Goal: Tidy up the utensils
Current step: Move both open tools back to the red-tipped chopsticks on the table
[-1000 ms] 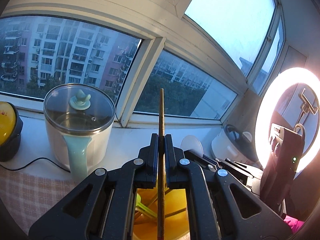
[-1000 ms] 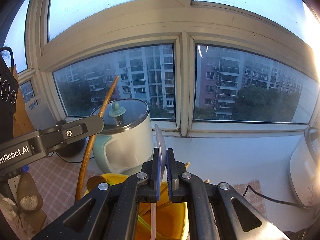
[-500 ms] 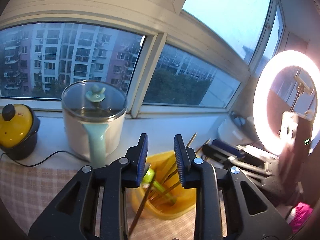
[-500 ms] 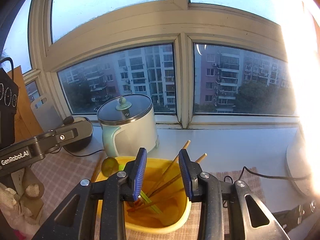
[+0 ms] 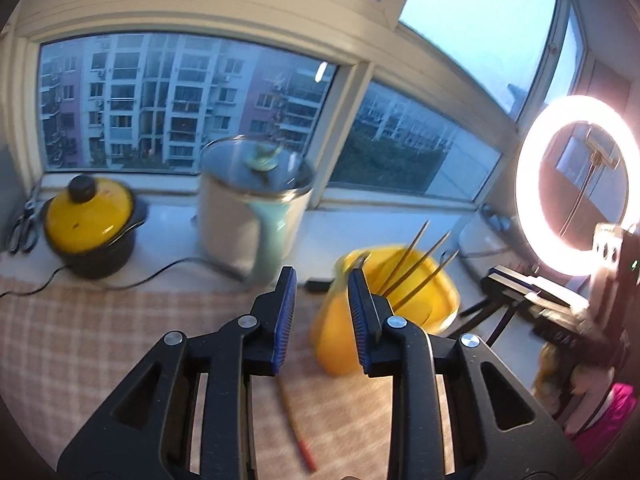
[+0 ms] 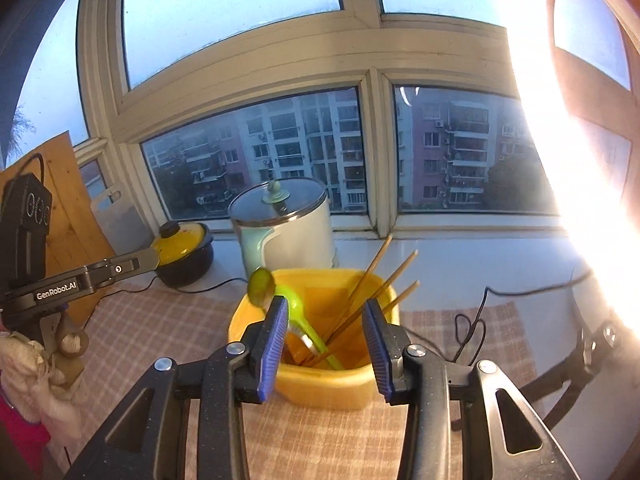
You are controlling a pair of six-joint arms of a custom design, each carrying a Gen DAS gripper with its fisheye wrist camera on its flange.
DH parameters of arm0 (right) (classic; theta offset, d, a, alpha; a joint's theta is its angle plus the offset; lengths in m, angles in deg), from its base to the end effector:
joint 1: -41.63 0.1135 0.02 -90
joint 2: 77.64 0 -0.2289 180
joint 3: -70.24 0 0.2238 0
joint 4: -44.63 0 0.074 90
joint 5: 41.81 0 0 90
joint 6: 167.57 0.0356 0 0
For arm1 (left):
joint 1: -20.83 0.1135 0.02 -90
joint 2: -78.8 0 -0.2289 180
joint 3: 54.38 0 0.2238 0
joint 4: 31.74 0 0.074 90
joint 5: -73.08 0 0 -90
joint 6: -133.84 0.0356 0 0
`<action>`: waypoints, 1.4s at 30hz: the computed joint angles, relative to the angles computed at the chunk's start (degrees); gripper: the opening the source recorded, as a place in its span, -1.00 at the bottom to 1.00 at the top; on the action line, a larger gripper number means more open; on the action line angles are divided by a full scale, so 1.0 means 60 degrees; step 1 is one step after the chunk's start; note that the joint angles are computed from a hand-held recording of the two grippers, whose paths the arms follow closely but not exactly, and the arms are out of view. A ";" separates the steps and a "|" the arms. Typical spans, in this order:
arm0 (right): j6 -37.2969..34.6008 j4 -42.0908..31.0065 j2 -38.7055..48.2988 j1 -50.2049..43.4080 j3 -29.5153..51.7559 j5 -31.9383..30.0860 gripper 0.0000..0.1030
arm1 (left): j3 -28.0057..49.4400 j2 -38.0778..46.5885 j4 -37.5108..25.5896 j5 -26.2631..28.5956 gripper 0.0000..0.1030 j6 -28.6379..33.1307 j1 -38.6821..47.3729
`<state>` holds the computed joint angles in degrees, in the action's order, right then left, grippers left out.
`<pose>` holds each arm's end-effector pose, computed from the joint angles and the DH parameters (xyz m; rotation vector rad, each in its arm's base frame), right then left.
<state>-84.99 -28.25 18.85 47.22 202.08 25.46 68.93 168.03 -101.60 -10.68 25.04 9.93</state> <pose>0.3103 0.0442 0.4053 -0.4632 2.1494 0.4225 0.2850 -0.0588 0.4038 -0.0911 2.2193 -0.4083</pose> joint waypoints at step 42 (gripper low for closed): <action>0.0376 0.0014 0.0791 0.4293 -0.3918 0.2003 -0.45 | -0.8504 -0.5914 -0.2058 -0.0865 -0.65 -0.0155 -0.1708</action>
